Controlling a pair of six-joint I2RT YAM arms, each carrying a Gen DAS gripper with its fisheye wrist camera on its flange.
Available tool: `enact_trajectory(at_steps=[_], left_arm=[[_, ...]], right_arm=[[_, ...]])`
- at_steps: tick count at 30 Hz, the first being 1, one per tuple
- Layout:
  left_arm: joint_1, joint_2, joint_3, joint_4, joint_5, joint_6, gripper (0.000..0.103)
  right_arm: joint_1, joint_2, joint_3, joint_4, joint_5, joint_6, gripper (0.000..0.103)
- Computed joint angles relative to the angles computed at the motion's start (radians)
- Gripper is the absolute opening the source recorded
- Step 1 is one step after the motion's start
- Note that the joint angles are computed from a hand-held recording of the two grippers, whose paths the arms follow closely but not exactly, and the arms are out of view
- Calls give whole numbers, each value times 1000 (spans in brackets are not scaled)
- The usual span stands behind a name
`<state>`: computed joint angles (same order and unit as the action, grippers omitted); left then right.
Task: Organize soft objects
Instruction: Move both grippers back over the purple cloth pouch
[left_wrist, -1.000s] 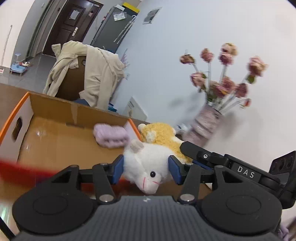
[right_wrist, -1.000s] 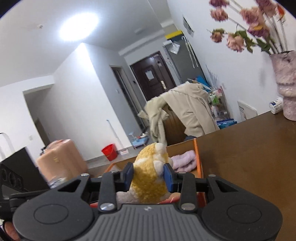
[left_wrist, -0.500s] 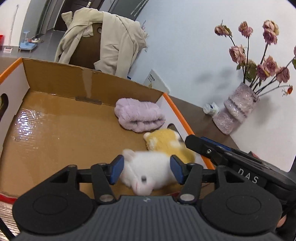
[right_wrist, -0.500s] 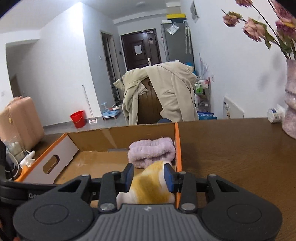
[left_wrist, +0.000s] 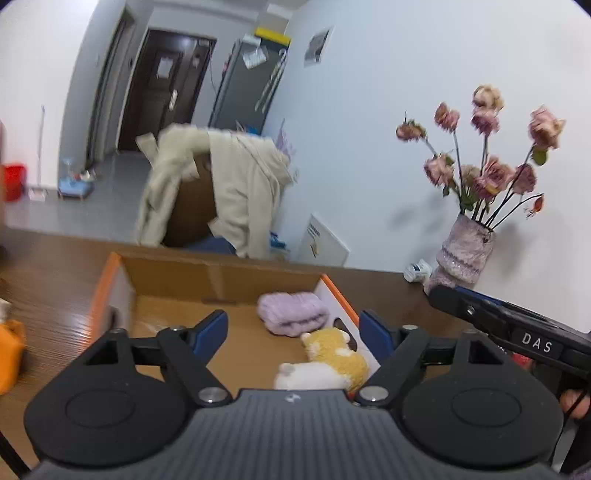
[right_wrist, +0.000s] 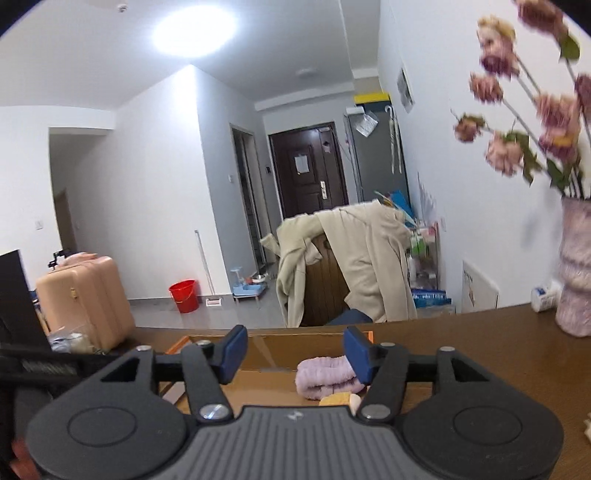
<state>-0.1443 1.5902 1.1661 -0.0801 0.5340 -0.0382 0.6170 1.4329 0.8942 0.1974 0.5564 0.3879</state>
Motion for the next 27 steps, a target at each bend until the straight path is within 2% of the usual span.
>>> enact_trajectory(at_steps=[3, 6, 8, 13, 16, 18, 20, 22, 23, 25, 27], left_arm=[[88, -160, -105, -19, 70, 58, 92], [193, -314, -221, -45, 151, 101, 94], [272, -425, -304, -74, 198, 136, 95], [512, -665, -487, -145, 379, 247, 99], [688, -747, -541, -284, 508, 379, 100], [813, -768, -561, -425, 594, 532, 100], [952, -747, -571, -613, 669, 772, 100], [1086, -702, -589, -780, 719, 1037, 101], [1145, -656, -593, -874, 735, 1198, 101], [1214, -576, -598, -983, 717, 1406, 101], [1254, -530, -613, -1015, 683, 1513, 101]], right_arm=[[78, -94, -25, -71, 77, -16, 65], [205, -174, -66, -100, 206, -23, 74], [295, -206, -85, -124, 287, -10, 75], [526, -192, -82, -224, 499, 94, 82], [655, -139, -67, -312, 610, 219, 83], [736, -87, -47, -391, 661, 337, 83], [804, -28, -24, -481, 694, 474, 83], [871, 52, 7, -608, 720, 679, 83], [898, 92, 25, -664, 720, 778, 83], [941, 176, 54, -756, 707, 962, 82], [967, 241, 80, -822, 676, 1089, 82]])
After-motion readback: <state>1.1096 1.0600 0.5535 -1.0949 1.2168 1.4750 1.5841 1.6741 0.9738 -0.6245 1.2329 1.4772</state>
